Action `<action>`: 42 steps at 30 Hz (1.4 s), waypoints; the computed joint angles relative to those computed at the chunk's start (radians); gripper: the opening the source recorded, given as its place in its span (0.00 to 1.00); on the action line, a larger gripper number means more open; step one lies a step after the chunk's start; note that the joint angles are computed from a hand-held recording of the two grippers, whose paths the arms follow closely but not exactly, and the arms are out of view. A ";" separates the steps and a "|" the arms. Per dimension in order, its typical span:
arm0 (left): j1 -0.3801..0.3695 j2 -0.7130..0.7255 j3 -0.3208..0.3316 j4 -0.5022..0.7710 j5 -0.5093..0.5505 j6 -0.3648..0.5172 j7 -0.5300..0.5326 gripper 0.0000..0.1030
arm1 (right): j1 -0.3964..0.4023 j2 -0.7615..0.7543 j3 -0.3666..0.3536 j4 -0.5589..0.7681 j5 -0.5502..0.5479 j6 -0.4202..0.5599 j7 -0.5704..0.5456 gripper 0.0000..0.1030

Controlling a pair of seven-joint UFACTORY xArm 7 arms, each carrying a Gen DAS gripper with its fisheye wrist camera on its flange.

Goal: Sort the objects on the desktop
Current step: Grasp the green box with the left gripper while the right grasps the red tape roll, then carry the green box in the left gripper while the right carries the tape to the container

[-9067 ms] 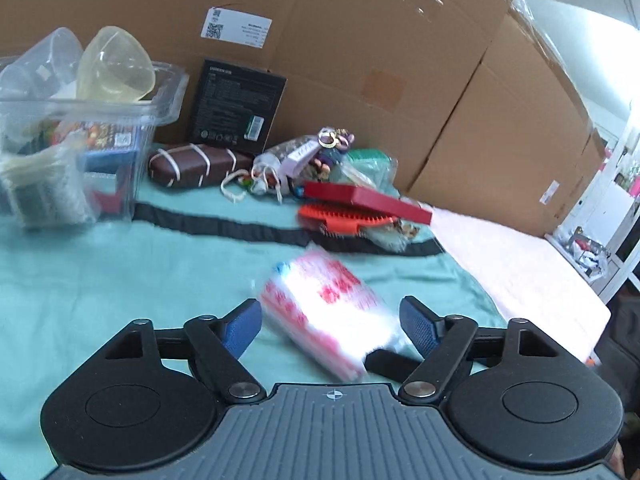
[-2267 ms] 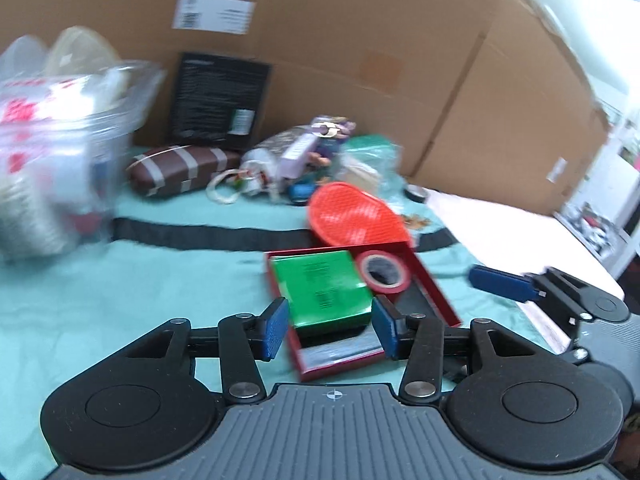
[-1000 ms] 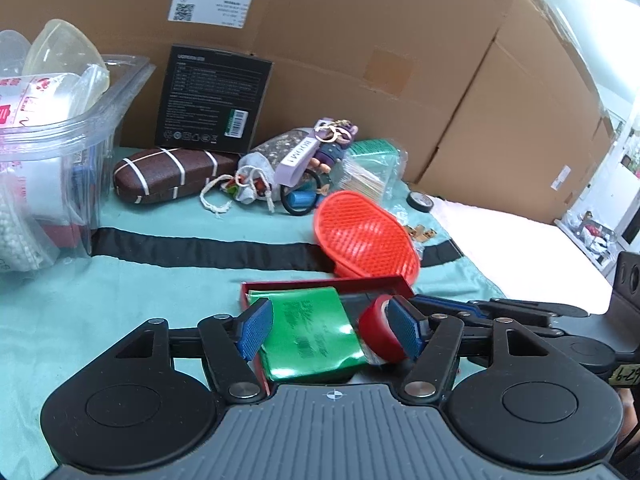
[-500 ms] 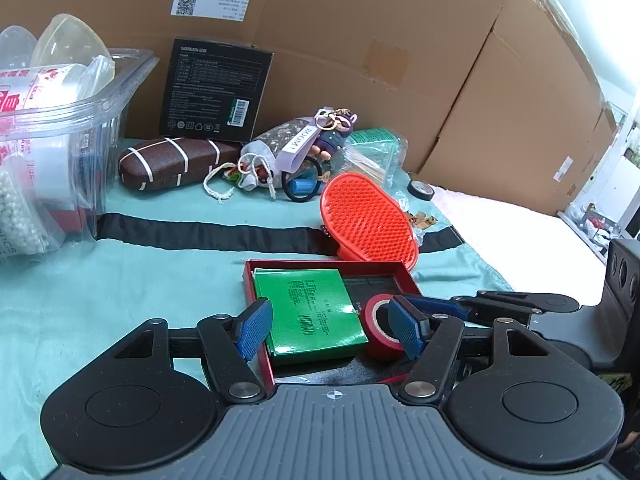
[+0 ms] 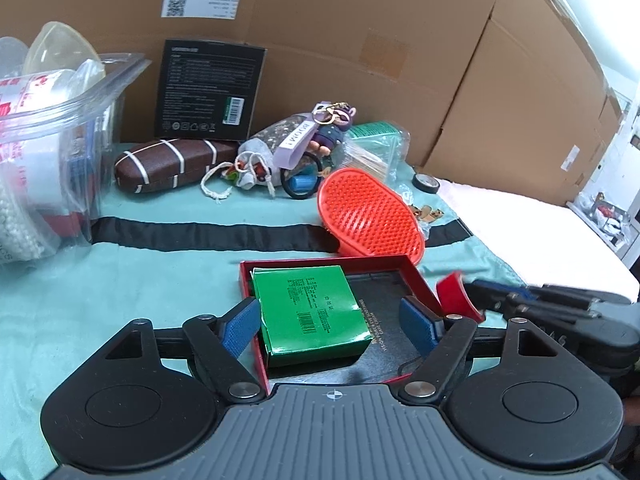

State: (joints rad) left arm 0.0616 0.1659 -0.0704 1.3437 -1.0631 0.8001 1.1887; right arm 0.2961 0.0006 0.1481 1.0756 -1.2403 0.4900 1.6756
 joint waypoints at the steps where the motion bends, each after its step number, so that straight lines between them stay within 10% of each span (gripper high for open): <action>1: -0.002 0.002 -0.002 0.002 0.003 -0.001 -0.002 0.83 | -0.002 0.004 -0.002 -0.003 -0.002 -0.023 0.006 0.11; 16: -0.060 0.040 -0.030 0.036 0.136 -0.073 -0.110 0.89 | 0.005 0.014 -0.007 0.011 -0.036 -0.037 0.002 0.13; 19: -0.067 0.042 -0.041 0.031 0.157 -0.126 -0.098 0.65 | 0.006 0.014 -0.007 0.009 -0.027 -0.036 -0.004 0.13; 25: -0.053 0.052 -0.059 0.034 0.128 -0.128 -0.073 0.81 | -0.003 0.015 -0.015 0.000 -0.046 -0.055 0.052 0.36; 28: -0.061 0.043 -0.070 0.009 0.115 -0.174 0.001 0.74 | -0.024 0.015 -0.032 -0.011 -0.062 -0.138 0.110 0.37; 32: -0.055 0.052 -0.064 0.027 0.114 -0.143 0.003 0.64 | -0.051 0.011 -0.045 -0.034 0.000 -0.252 0.077 0.15; 42: 0.010 -0.032 -0.023 0.019 -0.073 0.025 0.070 0.63 | -0.022 -0.048 0.028 0.035 -0.081 -0.074 0.048 0.11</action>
State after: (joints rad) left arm 0.0712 0.1339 -0.0935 1.3625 -1.1364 0.8248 1.2589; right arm 0.2742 -0.0469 0.1759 1.1103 -1.3213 0.4165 1.7238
